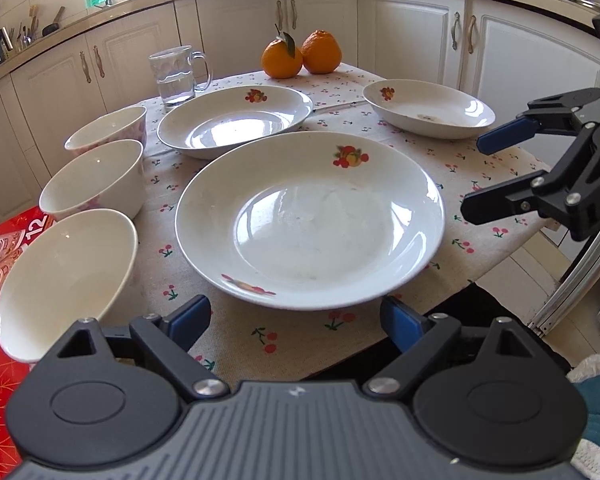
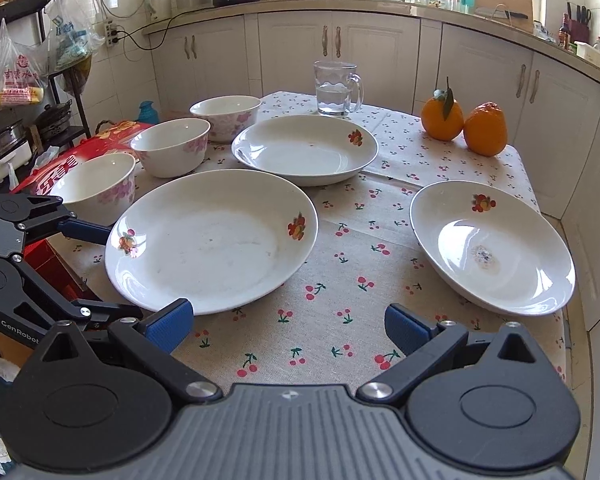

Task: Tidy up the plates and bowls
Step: 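Move the right tool to a large white plate and grip its rim, then lift the large white plate off the table with the right tool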

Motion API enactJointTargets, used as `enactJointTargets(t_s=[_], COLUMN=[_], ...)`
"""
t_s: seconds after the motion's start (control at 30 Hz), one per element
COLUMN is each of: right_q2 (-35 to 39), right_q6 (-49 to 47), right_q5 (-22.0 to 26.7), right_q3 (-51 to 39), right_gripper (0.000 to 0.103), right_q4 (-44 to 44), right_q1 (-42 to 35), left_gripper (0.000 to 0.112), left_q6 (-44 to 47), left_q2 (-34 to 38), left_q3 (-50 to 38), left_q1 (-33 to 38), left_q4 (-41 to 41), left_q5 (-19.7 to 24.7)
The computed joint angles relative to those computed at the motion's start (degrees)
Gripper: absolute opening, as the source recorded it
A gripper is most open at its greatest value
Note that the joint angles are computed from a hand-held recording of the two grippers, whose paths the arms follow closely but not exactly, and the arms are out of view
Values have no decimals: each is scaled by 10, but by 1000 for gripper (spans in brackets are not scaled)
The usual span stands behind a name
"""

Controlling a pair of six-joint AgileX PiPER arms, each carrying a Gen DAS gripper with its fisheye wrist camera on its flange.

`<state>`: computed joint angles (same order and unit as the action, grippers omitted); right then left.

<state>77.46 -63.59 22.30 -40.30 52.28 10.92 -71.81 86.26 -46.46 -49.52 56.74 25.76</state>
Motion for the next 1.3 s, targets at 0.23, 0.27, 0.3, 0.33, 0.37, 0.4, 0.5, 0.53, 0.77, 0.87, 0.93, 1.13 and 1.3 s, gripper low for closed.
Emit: enactJointTargets(t_s=[0.23,0.27,0.3,0.33,0.37,0.4,0.5,0.53,0.77,0.87,0.93,1.13,1.3], right_q2=[73,83,91,100,110,118,156,169,269,320,347,416,455], right_q6=[-40,-38,-34,-32,-29,-27,-6,5,68,94,104,119,126], right_q5=[103,113,125,134,141,150,175,181,275,325,341,400,443], right_q3=[-72,-83,-95,-105,-118,-129,-181,-201,-368,-452,-493,-597,-658], right_gripper=[103,103,103,103,103,103,103,103,96,93,91,84,79], right_q4=[24,20,13,8,3,-2,-35,-53,-164,-201,-222,-244,-229], right_q1=[-29,-29,-29,-28,-27,-27,-24,-21,-2,7,16,27,24], left_gripper=[81,81,81,81,81,81,81,81,81,81,82,82,83], left_q6=[-2,-2,-2,-2,-1,0,6,8,35,44,46,55,58], left_q2=[6,6,6,6,6,7,8,8,8,9,10,8,8], left_q3=[-1,-1,-1,0,0,-1,-1,-2,-3,-4,-4,-1,2], left_q1=[13,14,15,15,15,16,19,20,31,34,35,40,46], left_q4=[-4,-6,-6,-5,-5,-6,-10,-11,-34,-41,-41,-46,-47], left_q5=[-24,-26,-28,-29,-29,-30,-37,-39,-51,-56,-57,-67,-79])
